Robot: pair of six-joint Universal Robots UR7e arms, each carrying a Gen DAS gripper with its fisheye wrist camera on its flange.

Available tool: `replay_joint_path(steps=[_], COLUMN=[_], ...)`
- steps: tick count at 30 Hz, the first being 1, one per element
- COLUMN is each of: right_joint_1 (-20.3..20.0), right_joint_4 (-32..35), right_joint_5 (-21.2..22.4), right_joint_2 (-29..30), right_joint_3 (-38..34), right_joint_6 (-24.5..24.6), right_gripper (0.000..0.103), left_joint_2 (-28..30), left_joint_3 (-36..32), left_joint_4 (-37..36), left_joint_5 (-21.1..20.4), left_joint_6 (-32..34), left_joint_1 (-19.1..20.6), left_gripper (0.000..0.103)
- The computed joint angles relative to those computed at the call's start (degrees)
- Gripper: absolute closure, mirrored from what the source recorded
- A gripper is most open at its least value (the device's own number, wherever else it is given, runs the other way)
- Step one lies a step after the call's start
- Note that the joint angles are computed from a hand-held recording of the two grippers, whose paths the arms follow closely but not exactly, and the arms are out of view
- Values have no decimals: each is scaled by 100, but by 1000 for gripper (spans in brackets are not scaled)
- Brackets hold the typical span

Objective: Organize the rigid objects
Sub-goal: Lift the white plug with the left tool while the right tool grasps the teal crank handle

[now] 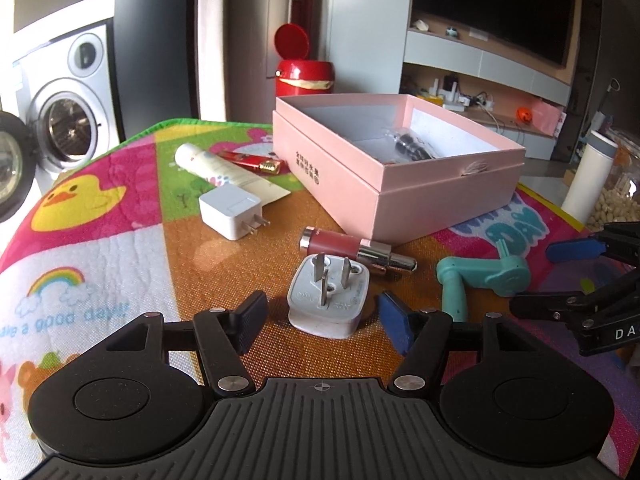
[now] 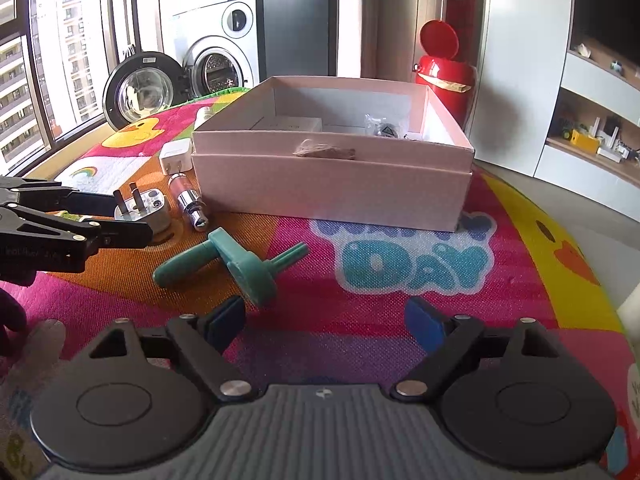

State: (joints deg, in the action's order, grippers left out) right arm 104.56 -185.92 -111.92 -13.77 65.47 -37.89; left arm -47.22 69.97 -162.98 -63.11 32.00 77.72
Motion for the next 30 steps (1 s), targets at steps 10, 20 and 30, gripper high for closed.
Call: replay_joint_path(steps=[10, 20, 30], right_joint_1=[210, 177, 216], right_joint_4=[-1404, 697, 656], right_joint_5=[-1083, 159, 115], right_joint_2=[839, 494, 339], right_joint_3=[-1087, -1047, -743], right_joint_6=[-1215, 304, -502], right_gripper=[16, 16, 32], left_joint_2=[-105, -216, -368], left_joint_3=[308, 745, 910], left_joint_4=[-493, -975, -810], left_joint_5=[111, 472, 249], left_joint_6=[-18, -30, 30], left_joint_1=[-68, -181, -168], left_gripper=[58, 58, 58])
